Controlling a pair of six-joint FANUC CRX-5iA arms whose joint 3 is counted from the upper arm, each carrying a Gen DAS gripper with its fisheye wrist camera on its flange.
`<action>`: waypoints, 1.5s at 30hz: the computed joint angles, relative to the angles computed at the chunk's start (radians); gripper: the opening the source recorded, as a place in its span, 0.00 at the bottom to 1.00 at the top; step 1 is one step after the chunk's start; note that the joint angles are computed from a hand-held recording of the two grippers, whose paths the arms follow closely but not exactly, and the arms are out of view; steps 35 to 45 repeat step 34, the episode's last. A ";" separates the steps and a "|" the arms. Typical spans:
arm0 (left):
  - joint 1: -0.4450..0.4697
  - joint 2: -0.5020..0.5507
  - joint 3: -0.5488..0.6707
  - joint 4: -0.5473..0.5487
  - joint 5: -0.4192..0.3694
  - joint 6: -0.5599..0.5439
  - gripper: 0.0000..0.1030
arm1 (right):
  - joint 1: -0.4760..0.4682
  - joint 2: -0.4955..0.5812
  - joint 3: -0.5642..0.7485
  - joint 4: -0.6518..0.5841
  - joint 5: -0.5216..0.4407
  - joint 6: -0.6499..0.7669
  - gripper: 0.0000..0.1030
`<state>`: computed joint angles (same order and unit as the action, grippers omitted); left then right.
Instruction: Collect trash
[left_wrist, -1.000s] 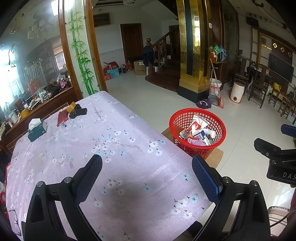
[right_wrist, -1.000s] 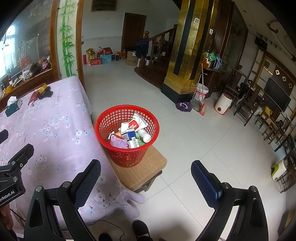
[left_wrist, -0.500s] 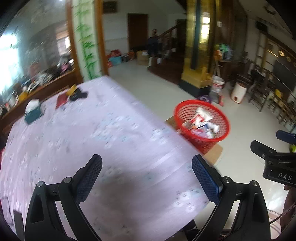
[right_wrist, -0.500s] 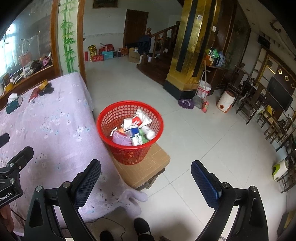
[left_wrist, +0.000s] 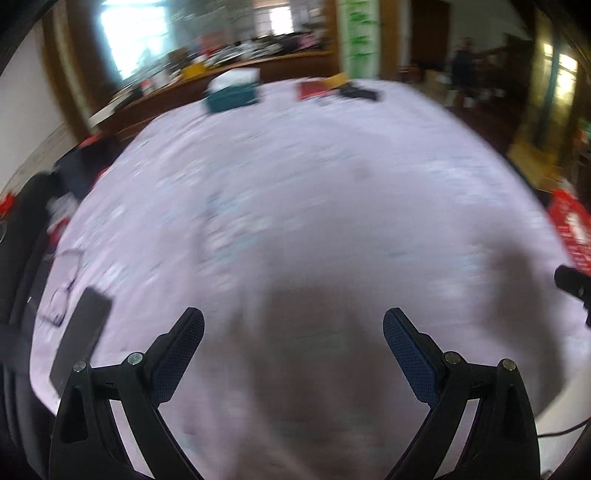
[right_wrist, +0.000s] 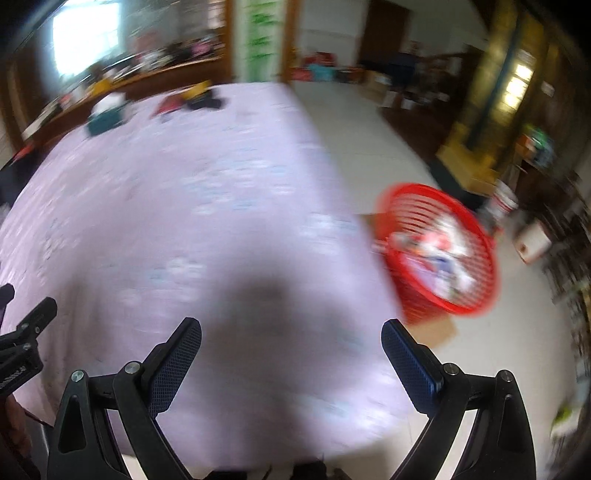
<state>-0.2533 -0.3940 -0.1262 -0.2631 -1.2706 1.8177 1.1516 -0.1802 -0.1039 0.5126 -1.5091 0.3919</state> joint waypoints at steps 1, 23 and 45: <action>0.026 -0.009 -0.016 -0.011 -0.002 -0.008 0.94 | -0.014 0.027 0.014 -0.016 0.039 0.020 0.97; 0.369 0.053 -0.141 0.284 0.171 -0.264 1.00 | -0.098 0.348 0.161 0.015 0.243 -0.065 1.00; 0.373 0.074 -0.134 0.289 0.195 -0.263 1.00 | -0.103 0.363 0.178 0.015 0.236 -0.067 1.00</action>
